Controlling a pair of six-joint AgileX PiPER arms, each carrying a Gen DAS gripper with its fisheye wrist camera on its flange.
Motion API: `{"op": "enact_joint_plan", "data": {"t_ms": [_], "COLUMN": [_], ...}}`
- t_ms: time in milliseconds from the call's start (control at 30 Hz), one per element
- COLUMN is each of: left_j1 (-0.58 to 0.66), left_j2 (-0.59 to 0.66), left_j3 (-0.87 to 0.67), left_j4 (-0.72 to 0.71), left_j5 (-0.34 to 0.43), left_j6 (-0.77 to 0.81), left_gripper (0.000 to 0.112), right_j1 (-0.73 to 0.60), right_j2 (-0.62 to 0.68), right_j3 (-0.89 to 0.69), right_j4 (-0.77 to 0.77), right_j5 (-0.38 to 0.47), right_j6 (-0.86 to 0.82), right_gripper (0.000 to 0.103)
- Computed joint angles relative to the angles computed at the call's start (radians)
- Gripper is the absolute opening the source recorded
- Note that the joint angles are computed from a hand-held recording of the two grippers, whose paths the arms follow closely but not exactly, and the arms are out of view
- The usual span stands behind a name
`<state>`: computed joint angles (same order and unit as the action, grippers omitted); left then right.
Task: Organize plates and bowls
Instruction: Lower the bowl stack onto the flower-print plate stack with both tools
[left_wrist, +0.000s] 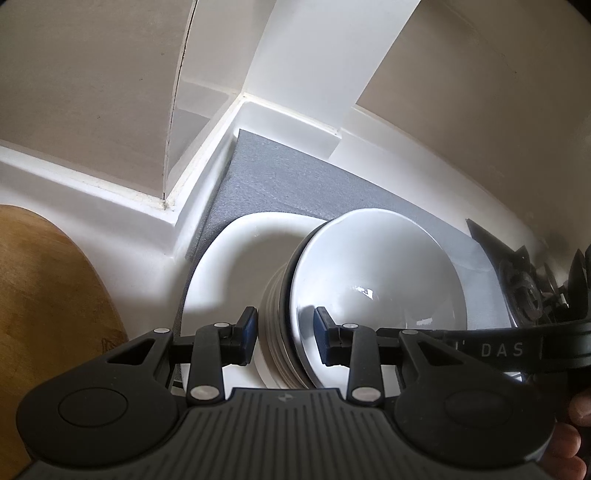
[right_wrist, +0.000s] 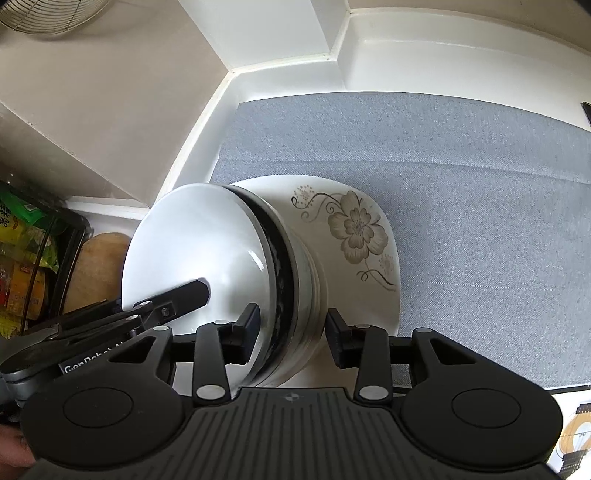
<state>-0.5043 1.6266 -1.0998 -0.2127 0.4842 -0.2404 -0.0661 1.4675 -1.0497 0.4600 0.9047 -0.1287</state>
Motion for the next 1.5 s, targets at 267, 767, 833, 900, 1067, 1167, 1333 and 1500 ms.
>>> {"op": "enact_joint_plan", "data": {"t_ms": [267,767,833,900,1067,1167,1333,1500], "left_j1": [-0.015,-0.019,-0.01,0.005,0.09,0.163,0.2,0.183], "left_j2": [-0.01,-0.034,-0.066,-0.109,-0.245,-0.289,-0.237,-0.145], "left_j3": [-0.006,-0.006,0.019,0.054,0.187,0.255,0.271,0.248], "left_j4": [0.058,0.056,0.019,-0.024,-0.278,-0.46,-0.389,-0.381], "left_j5": [0.014,0.026,0.007,-0.019,-0.117,-0.156,-0.175,-0.164], "left_j6": [-0.046,-0.04,-0.004,0.037,0.276,0.425,0.353,0.334], "left_gripper": [0.036,0.045,0.048,0.048,0.042,0.022,0.018,0.018], "right_j1": [0.001,-0.021,-0.028,-0.042,-0.1,-0.183,-0.299,-0.305], "right_j2": [-0.017,-0.065,-0.086,-0.11,-0.199,-0.259,-0.3,-0.262], "right_j3": [0.009,0.048,0.06,0.074,0.113,0.155,0.232,0.296], "right_j4": [-0.004,0.018,0.023,0.034,0.081,0.189,0.325,0.343], "right_j5": [-0.005,-0.029,-0.037,-0.043,-0.069,-0.081,-0.119,-0.163], "right_j6": [0.004,-0.003,-0.013,-0.029,-0.103,-0.223,-0.341,-0.354], "right_gripper": [0.04,0.04,0.04,0.04,0.039,0.029,0.019,0.023]}}
